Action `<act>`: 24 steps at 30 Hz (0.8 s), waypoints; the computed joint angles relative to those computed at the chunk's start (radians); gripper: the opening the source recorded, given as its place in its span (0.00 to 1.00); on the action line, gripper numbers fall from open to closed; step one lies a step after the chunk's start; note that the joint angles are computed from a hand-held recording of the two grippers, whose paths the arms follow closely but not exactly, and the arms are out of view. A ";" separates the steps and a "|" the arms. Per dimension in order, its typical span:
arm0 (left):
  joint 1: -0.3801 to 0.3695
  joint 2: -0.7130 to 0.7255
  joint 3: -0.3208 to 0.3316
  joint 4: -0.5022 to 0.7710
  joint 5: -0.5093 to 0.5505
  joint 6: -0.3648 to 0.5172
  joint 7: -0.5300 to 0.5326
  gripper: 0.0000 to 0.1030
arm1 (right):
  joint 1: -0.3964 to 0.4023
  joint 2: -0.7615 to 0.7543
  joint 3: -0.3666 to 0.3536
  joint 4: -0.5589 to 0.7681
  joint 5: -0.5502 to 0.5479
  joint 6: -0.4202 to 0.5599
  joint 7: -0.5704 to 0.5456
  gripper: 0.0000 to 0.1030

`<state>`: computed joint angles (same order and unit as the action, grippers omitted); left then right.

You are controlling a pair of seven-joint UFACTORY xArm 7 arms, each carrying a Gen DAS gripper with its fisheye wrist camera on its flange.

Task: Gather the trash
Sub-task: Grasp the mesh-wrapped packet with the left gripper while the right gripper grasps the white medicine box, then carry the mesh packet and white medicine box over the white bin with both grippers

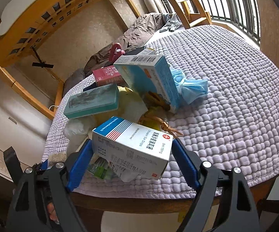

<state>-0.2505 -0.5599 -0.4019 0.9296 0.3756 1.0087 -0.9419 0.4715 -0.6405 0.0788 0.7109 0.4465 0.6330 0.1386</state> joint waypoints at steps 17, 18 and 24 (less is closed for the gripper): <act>0.000 -0.053 0.038 -0.027 -0.081 -0.040 0.052 0.73 | -0.040 -0.081 0.049 -0.027 -0.162 0.053 0.010 0.79; 0.002 -0.050 0.037 -0.023 -0.081 -0.039 0.058 0.73 | -0.040 -0.082 0.047 -0.027 -0.161 0.055 0.011 0.79; 0.015 -0.051 0.029 -0.013 -0.083 -0.031 0.055 0.72 | -0.033 -0.086 0.036 -0.021 -0.160 0.056 -0.010 0.79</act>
